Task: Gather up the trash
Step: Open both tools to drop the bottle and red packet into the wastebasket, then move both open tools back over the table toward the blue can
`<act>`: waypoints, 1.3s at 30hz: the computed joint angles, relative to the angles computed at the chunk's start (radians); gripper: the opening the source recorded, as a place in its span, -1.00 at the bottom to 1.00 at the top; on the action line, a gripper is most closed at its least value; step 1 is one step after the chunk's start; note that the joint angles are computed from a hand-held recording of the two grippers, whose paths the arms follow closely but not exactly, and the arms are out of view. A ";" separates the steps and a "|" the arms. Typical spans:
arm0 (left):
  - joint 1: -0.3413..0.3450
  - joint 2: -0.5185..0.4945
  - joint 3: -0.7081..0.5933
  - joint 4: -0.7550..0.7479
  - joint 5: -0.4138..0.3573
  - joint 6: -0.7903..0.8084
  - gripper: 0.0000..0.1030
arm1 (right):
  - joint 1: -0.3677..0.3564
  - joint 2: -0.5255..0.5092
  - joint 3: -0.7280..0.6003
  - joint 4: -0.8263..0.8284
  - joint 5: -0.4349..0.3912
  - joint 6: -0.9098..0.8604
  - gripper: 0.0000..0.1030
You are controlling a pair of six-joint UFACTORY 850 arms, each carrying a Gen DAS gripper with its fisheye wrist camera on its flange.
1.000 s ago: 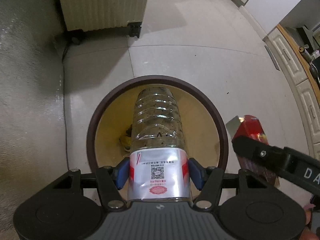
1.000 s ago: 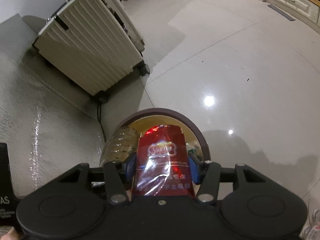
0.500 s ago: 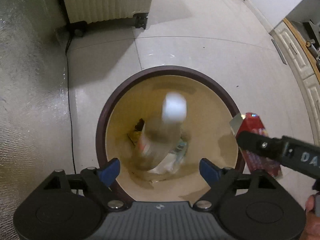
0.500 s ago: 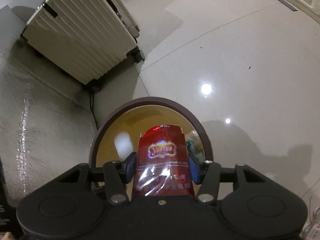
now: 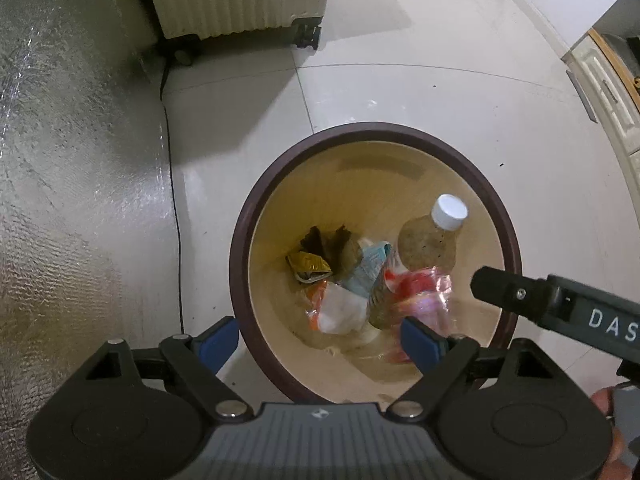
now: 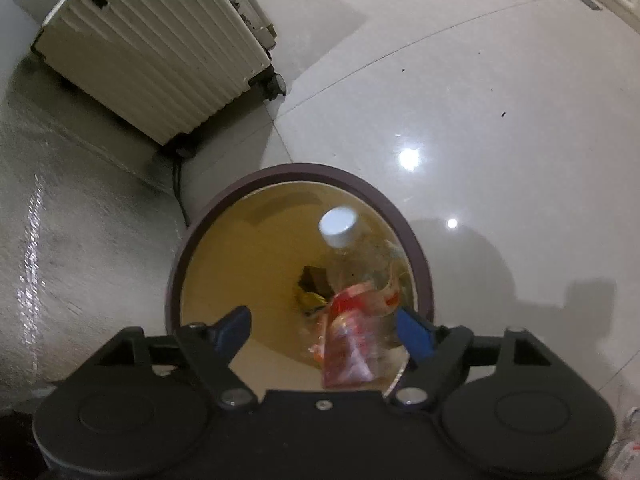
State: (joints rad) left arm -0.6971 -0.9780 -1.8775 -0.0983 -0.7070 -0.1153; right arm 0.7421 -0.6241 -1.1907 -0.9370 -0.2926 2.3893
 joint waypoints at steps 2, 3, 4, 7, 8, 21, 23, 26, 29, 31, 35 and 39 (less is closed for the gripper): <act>0.000 -0.001 -0.004 0.004 -0.005 -0.008 0.72 | -0.002 0.002 -0.001 0.095 -0.006 -0.102 0.58; 0.000 -0.002 -0.004 0.008 -0.006 -0.012 0.72 | -0.004 0.002 -0.002 0.143 -0.008 -0.157 0.58; 0.001 0.002 0.000 0.010 -0.005 -0.016 0.75 | -0.004 0.004 0.001 0.177 -0.011 -0.195 0.58; 0.004 0.004 0.004 0.025 -0.005 -0.043 0.81 | -0.006 0.008 0.003 0.264 -0.021 -0.301 0.60; 0.004 0.005 0.004 0.032 -0.008 -0.054 0.81 | -0.006 0.008 0.001 0.286 -0.025 -0.332 0.61; 0.007 0.041 0.041 0.072 -0.002 -0.126 0.99 | 0.011 0.059 0.042 0.258 -0.086 -0.382 0.83; 0.005 0.054 0.055 0.080 0.007 -0.130 1.00 | 0.016 0.067 0.044 0.266 -0.106 -0.401 0.85; 0.000 0.068 0.066 0.086 0.015 -0.134 1.00 | 0.022 0.083 0.053 0.256 -0.120 -0.406 0.90; -0.008 0.094 0.096 0.113 0.035 -0.153 1.00 | 0.028 0.096 0.055 0.245 -0.139 -0.417 0.99; -0.013 0.116 0.122 0.132 0.051 -0.167 1.00 | 0.035 0.103 0.052 0.233 -0.165 -0.423 1.00; -0.017 0.162 0.173 0.138 0.072 -0.182 1.00 | 0.046 0.121 0.055 0.227 -0.199 -0.419 1.00; -0.019 0.213 0.224 0.184 0.094 -0.233 1.00 | 0.060 0.142 0.063 0.214 -0.240 -0.390 1.00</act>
State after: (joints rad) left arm -0.7164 -0.7645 -1.6535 0.0860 -0.6133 -0.3486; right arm 0.8017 -0.4817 -1.1275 -0.7232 -0.5323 1.9994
